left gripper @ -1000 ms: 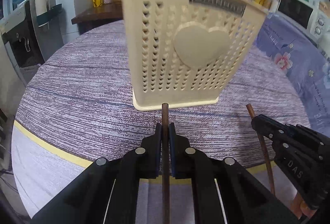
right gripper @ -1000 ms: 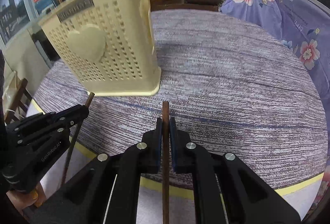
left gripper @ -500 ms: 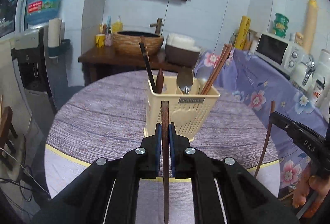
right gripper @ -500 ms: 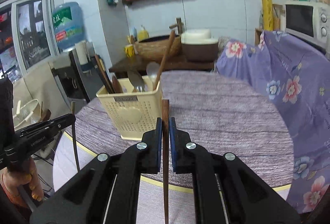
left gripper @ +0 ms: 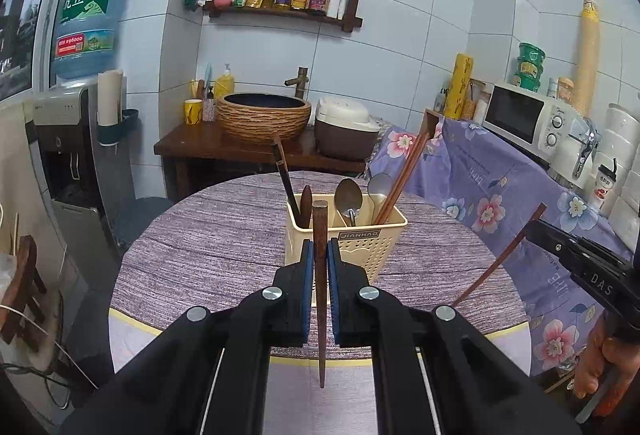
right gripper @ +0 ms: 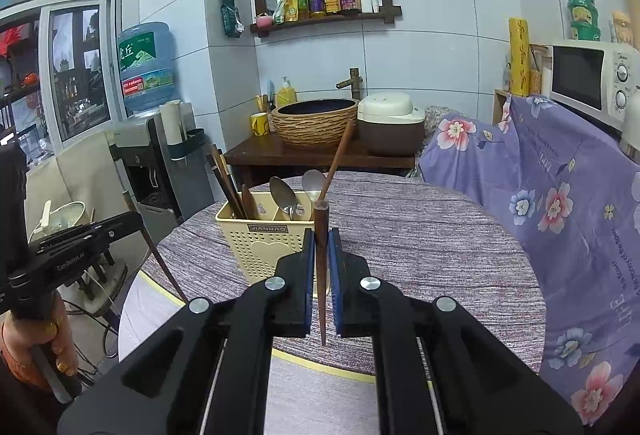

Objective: Organize utensils
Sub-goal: 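Lift both held chopsticks and carry them above the cream holder, then lower both chopsticks into the holder and open both tools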

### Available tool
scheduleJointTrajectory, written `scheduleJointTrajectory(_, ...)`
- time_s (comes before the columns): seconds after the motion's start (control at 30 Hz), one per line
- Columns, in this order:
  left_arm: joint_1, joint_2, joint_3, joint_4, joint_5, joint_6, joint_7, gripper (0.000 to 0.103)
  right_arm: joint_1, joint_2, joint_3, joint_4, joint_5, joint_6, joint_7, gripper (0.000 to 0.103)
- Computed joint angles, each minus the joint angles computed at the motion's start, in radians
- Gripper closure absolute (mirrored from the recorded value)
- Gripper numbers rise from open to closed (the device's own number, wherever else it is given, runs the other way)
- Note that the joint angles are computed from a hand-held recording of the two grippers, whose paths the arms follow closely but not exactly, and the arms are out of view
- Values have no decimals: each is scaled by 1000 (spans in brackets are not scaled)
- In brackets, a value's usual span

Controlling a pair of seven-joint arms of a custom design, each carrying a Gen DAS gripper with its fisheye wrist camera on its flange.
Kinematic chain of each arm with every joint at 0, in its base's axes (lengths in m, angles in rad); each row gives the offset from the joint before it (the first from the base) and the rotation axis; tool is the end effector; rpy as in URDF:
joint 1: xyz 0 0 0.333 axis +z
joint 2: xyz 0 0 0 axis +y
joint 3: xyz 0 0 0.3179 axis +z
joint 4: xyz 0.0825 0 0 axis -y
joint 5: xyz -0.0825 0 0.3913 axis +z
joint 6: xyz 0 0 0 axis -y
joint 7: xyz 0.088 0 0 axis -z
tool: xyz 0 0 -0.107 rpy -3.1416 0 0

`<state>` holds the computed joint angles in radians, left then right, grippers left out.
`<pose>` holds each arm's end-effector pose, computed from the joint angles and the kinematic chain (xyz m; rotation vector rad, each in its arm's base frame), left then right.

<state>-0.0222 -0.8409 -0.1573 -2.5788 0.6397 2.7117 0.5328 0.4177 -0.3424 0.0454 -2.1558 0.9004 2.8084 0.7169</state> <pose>0.3464 -0.1001 0.6218 -1.8129 1.2091 -0.9224 0.4662 0.1944 0.6444 -1.8125 0.9408 -0.4448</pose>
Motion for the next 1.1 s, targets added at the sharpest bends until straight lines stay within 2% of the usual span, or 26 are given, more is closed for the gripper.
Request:
scheduleJointTrajectory(0.37, -11, 0, 13, 8, -11, 11, 27, 95, -6, 13, -2, 28, -11, -45, 1, 95)
scheduleJointTrajectory(0.57, -16, 49, 47, 101, -27, 21, 101, 95, -12, 60, 4, 142, -25, -74, 8, 95)
scheduleJointTrajectory(0.77, 36, 161, 50, 297, -30, 14, 139, 95, -22, 177, 28, 396, -60, -89, 88, 95)
scheduleJointTrajectory(0.87, 90, 227, 27, 394, -6, 9, 120, 95, -30, 260, 54, 527, -123, -60, 165, 95)
scheduleJointTrajectory(0.97, 120, 279, 12, 438, 17, 12, 91, 95, -26, 330, 74, 595, -181, -32, 221, 95)
scheduleJointTrajectory(1.1, 147, 325, -7, 416, 63, 25, 31, 95, -17, 385, 87, 593, -226, -5, 254, 95)
